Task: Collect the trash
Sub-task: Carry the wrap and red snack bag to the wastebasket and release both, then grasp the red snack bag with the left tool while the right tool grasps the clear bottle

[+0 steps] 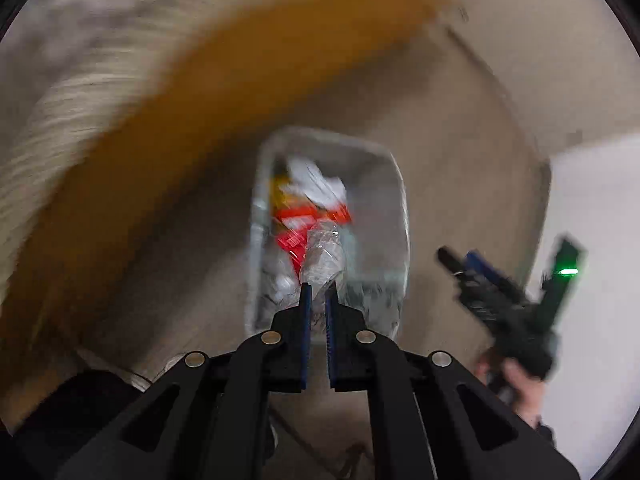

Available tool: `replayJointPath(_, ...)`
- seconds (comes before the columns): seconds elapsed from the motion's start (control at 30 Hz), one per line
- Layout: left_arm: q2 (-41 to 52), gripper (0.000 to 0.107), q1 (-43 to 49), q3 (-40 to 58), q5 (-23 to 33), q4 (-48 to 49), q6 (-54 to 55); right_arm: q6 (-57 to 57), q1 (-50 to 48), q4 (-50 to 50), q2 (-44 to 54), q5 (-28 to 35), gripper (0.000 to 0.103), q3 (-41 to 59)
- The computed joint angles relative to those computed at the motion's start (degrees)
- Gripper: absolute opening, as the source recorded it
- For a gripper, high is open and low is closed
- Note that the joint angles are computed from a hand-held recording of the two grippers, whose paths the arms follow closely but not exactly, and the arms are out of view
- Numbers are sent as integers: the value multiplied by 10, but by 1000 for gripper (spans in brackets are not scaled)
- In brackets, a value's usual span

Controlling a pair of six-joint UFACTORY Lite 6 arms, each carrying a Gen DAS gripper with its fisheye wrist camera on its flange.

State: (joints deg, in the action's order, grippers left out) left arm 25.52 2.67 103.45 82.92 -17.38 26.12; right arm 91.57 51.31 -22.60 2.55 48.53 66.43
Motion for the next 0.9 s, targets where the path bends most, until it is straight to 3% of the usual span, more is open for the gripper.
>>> replayJointPath(0.07, 20, 4, -42, -16, -41, 2, -17, 37, 17, -4, -55, 9, 70, -46)
replayJointPath(0.17, 69, 9, -76, 0, -56, -27, -30, 83, 51, -13, -91, 23, 70, -76)
replayJointPath(0.2, 92, 18, -89, 10, -65, -29, -38, 96, 58, -13, -96, 16, 70, -89)
replayJointPath(0.23, 104, 46, -99, 10, -81, -17, -57, 108, 65, -10, -103, 11, 70, -100)
replayJointPath(0.27, 104, 62, -100, -7, -106, -13, -75, 116, 68, -7, -103, -3, 70, -110)
replayJointPath(0.33, 82, 62, -94, -62, -139, -26, -78, 121, 70, 2, -103, -27, 70, -125)
replayJointPath(0.43, 80, 62, -95, -83, -119, -14, -71, 121, 66, 9, -93, -54, 70, -135)
replayJointPath(0.5, 64, 62, -98, -101, -137, 0, -68, 117, 60, 14, -85, -72, 70, -137)
replayJointPath(0.9, 10, 62, -89, -145, -130, -18, -55, 71, 49, 36, -72, -47, 70, -109)
